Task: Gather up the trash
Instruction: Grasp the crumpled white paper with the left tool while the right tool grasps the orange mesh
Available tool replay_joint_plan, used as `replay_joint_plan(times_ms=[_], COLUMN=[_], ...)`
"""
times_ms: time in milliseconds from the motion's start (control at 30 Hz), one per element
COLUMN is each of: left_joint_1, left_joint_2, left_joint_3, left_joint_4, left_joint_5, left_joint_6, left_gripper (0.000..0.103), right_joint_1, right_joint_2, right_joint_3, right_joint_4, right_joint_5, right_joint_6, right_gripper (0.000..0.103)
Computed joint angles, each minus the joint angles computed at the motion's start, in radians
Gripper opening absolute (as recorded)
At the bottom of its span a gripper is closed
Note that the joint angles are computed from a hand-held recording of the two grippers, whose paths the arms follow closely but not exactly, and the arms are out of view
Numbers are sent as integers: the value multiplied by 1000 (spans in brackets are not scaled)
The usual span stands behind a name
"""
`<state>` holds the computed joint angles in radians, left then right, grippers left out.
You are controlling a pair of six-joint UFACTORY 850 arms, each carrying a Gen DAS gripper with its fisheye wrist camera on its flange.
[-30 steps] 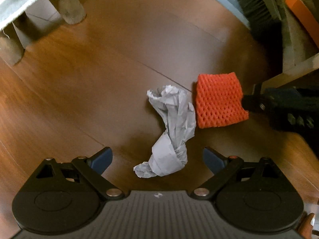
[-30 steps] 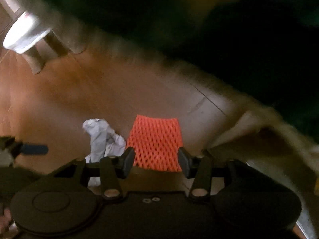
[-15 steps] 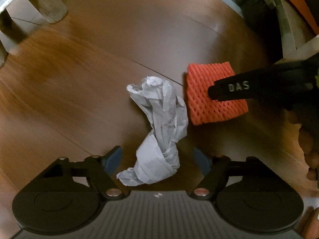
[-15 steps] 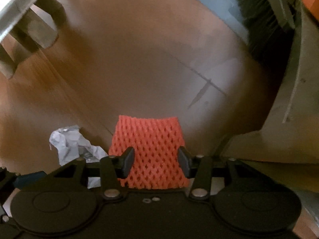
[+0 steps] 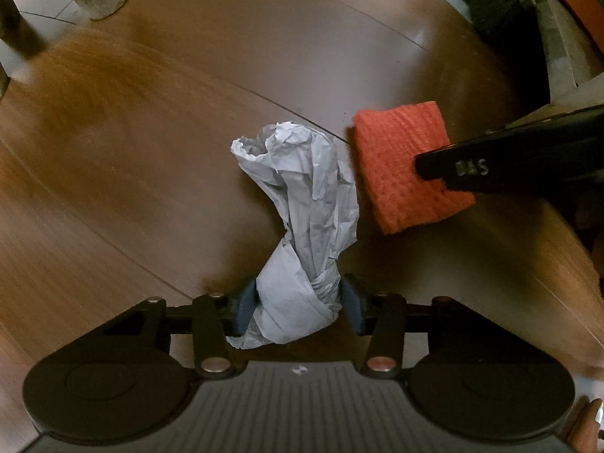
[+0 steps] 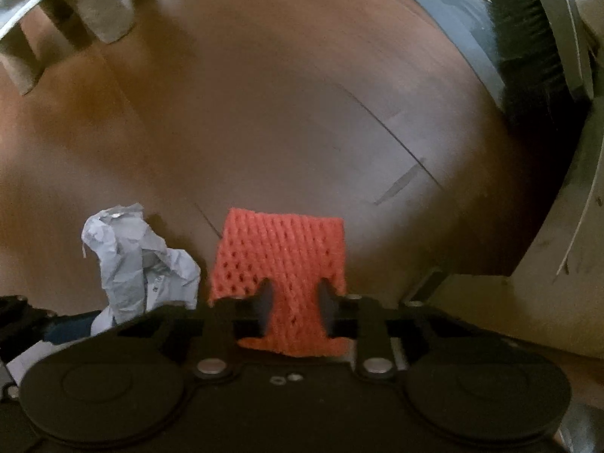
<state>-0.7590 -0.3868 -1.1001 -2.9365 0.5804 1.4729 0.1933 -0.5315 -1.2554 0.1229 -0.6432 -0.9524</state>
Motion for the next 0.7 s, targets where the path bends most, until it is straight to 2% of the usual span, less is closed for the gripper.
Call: replay_joint_plan(times_ms=[67, 233, 400, 533, 700], left_joint_1=[-1, -7, -23, -42, -72], left_joint_2=[-3, 6, 48, 84, 146], left_joint_3=[-4, 6, 39, 65, 85], left_joint_4=[7, 26, 75, 79, 69], left_joint_5=[0, -12, -24, -16, 31], left_joint_6=[-13, -62, -144, -192, -222], left_gripper=[44, 43, 42, 42, 42], right_joint_1=[-4, -28, -64, -79, -107], right_joint_2=[2, 43, 86, 126, 210], right_joint_3=[-8, 11, 15, 36, 94], right_joint_4=[14, 76, 169, 166, 104], right_joint_5=[-31, -40, -101, -130, -201], right_joint_6=[-24, -104, -173, -190, -169], right_gripper=[5, 5, 5, 5, 5])
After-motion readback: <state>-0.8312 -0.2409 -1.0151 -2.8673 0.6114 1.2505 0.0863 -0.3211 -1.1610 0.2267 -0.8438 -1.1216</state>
